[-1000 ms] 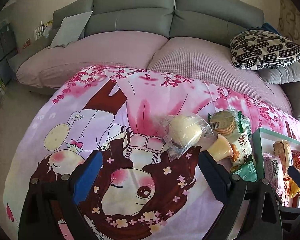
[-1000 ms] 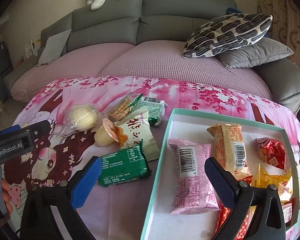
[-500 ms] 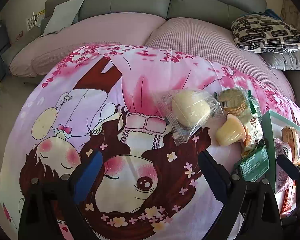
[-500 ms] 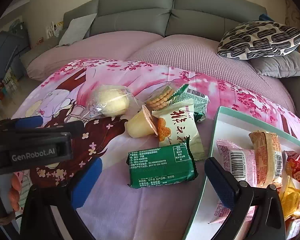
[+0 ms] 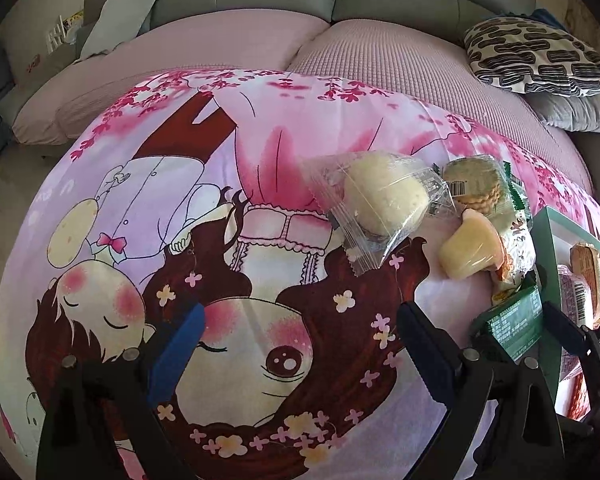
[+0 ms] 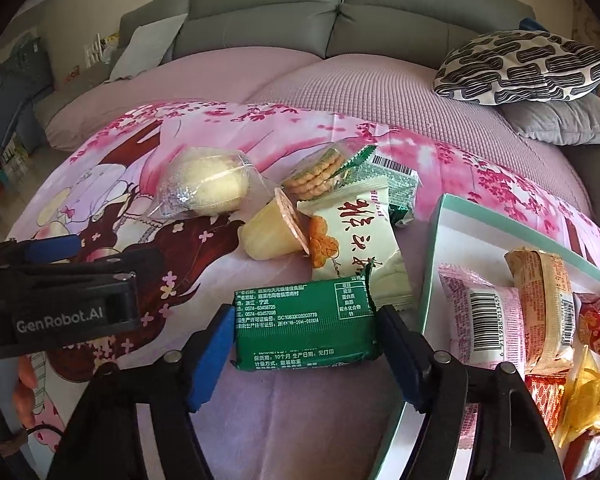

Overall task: Organize snacks
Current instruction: 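Close the right tool on the green box, then carry the green box over the tray with the right tool while the left tool grasps the pudding cup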

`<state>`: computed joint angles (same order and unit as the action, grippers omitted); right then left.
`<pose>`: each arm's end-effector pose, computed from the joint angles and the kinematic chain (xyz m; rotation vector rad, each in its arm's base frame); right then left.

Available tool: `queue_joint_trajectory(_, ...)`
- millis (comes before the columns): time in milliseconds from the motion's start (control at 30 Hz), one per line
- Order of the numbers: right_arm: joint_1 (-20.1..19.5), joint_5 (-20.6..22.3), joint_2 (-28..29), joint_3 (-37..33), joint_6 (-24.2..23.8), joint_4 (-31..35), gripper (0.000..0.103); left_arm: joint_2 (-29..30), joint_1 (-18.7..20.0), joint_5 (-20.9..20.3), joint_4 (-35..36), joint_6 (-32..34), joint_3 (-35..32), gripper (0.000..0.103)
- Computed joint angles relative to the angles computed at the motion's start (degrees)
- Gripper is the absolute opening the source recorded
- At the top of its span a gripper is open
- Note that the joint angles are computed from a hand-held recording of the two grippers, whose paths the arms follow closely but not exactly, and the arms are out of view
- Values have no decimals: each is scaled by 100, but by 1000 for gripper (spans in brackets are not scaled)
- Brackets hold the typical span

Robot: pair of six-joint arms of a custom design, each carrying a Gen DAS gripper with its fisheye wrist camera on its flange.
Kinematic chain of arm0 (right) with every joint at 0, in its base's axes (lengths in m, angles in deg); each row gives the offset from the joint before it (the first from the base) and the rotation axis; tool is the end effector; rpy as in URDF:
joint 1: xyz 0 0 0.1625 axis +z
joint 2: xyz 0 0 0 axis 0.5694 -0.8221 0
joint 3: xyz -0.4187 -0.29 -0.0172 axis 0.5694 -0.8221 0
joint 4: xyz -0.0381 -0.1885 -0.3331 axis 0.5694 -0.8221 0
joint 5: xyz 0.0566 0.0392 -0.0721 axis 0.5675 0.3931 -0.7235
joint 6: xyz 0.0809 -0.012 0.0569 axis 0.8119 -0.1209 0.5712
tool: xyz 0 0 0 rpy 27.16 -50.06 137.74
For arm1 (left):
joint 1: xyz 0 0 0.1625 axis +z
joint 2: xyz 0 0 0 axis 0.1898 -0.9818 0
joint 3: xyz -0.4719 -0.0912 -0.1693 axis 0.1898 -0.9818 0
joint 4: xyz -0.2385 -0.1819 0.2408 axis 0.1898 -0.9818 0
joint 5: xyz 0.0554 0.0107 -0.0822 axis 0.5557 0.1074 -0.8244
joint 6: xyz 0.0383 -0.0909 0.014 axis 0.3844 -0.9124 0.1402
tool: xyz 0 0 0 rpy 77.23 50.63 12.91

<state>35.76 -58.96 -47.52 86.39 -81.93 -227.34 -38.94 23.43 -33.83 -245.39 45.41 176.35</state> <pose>-0.0432 -0.3953 0.2095 0.1643 -2.2106 0.7419 -0.3164 -0.4584 -0.1257 0.4691 2.3672 -0.4443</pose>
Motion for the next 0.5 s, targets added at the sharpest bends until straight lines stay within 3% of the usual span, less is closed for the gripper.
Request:
queue_joint_trajectory(167,-38,108,-11,43,72,-65,67,9,12,-13,-20,-8,-30,96)
queue_joint_trajectory(500,-68,387,-208,165,191,-129,66,24,54,-320,-584,-6,15,96)
